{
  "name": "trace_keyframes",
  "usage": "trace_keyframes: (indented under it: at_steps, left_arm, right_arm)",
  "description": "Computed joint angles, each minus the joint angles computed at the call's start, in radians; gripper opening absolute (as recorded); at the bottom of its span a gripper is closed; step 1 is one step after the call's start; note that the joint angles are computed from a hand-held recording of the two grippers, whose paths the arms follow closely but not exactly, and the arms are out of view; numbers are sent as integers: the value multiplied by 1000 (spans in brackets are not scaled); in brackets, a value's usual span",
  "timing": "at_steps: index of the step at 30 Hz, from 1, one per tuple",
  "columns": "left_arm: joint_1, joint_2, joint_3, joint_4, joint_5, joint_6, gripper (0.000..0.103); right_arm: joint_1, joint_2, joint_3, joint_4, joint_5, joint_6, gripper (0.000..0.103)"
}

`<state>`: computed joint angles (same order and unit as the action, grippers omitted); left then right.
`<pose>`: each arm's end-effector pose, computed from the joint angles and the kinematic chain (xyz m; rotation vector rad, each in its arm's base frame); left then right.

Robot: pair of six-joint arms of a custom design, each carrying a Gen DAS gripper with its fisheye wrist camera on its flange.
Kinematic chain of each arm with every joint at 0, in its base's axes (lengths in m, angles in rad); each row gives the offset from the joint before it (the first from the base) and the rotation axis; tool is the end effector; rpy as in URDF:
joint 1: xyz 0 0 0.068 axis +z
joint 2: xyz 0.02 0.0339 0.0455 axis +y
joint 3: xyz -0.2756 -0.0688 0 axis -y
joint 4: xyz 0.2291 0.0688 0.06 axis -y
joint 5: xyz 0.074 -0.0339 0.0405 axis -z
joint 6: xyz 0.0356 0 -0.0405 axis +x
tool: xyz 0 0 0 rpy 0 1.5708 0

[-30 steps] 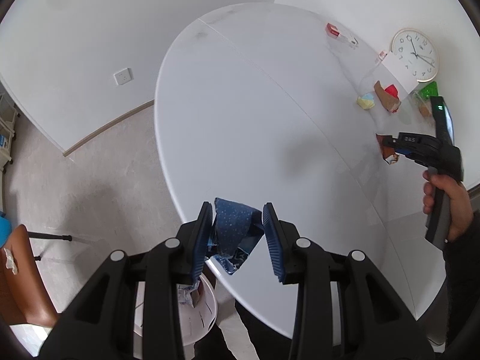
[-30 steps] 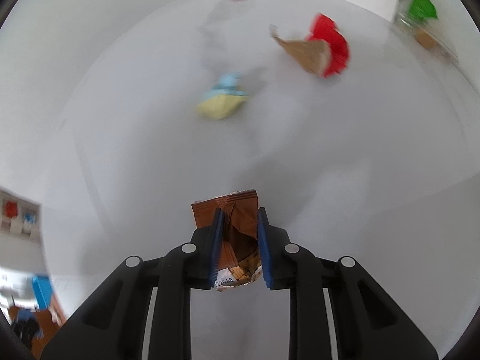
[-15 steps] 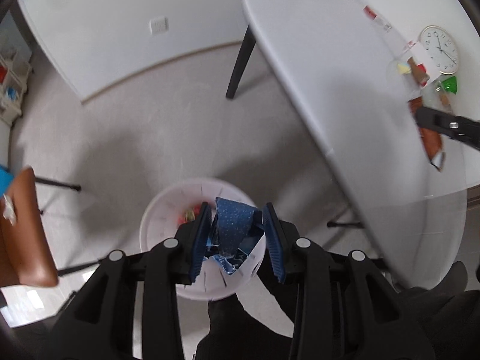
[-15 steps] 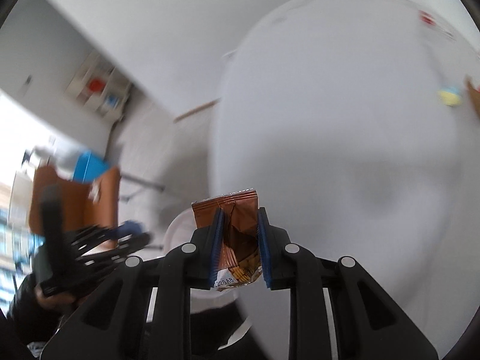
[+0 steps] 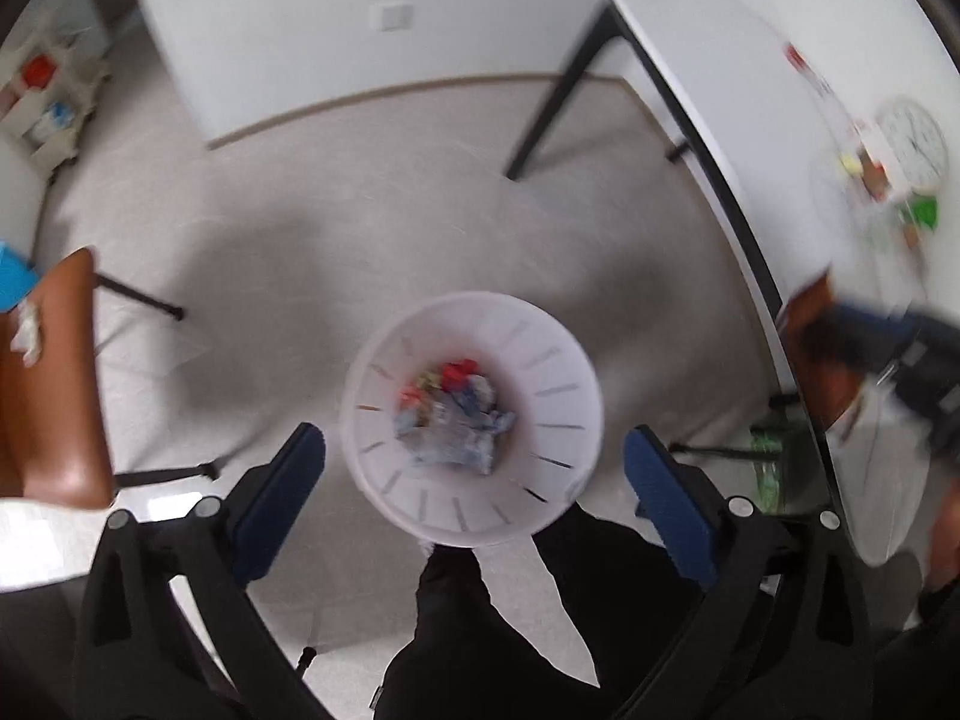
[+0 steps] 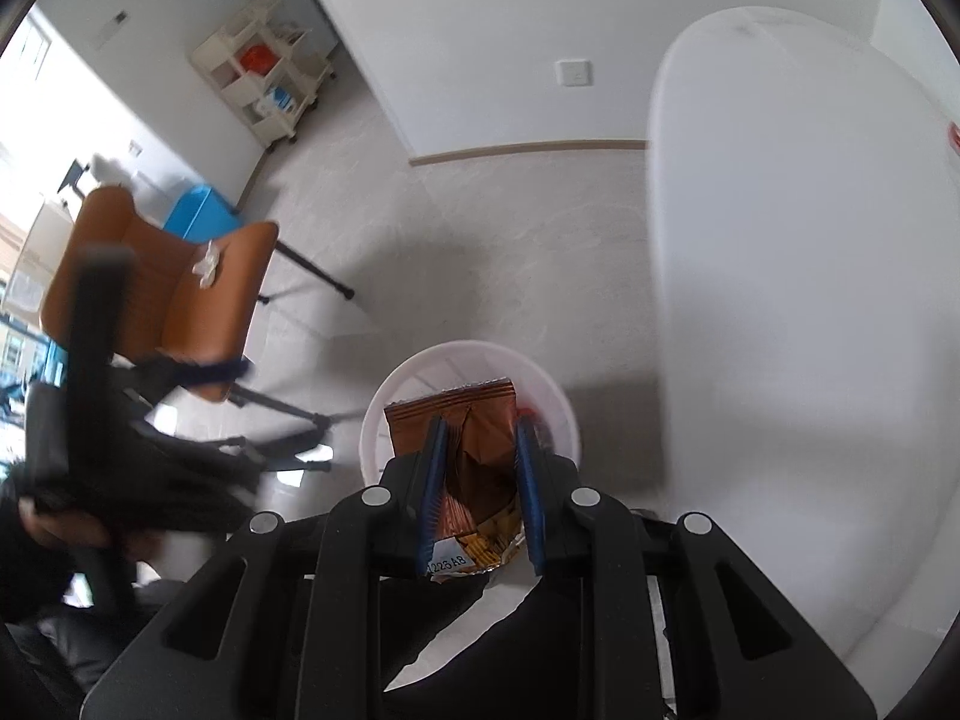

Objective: Collect trash
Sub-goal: 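Carry the cloth and wrapper over the wastebasket and open both tools, then move both tools back over the table toward the remaining crumpled trash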

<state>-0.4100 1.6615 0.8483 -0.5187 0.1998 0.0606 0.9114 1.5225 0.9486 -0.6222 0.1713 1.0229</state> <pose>0.2464 -0.1148 0.1570 0.7152 2.8325 -0.3493 0.1712 0.2109 0.2133 0.1997 2.7676 0.2978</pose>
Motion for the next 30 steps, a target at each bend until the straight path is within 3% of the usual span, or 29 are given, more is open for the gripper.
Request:
trace_keyframes:
  at_steps: [8, 11, 14, 17, 19, 22, 30]
  left_arm:
    - [224, -126, 25, -108, -21, 78, 95]
    - [260, -143, 13, -110, -30, 103, 95]
    - [269, -138, 17, -120, -40, 110, 95]
    - [267, -148, 23, -122, -38, 118, 95]
    - [247, -156, 41, -123, -39, 116, 95]
    - [202, -158, 75, -125, -26, 95, 95]
    - [-25, -100, 243, -138, -1, -5, 95]
  right_arm:
    - [33, 281, 33, 202, -82, -72, 27]
    - [40, 427, 93, 220, -99, -93, 65]
    - [43, 464, 95, 224, -120, -91, 66]
    - [42, 407, 79, 193, -113, -58, 72]
    - [51, 303, 68, 122, -66, -10, 88]
    - [65, 164, 85, -5, 26, 56, 100]
    - [100, -213, 108, -441, 223, 334, 100]
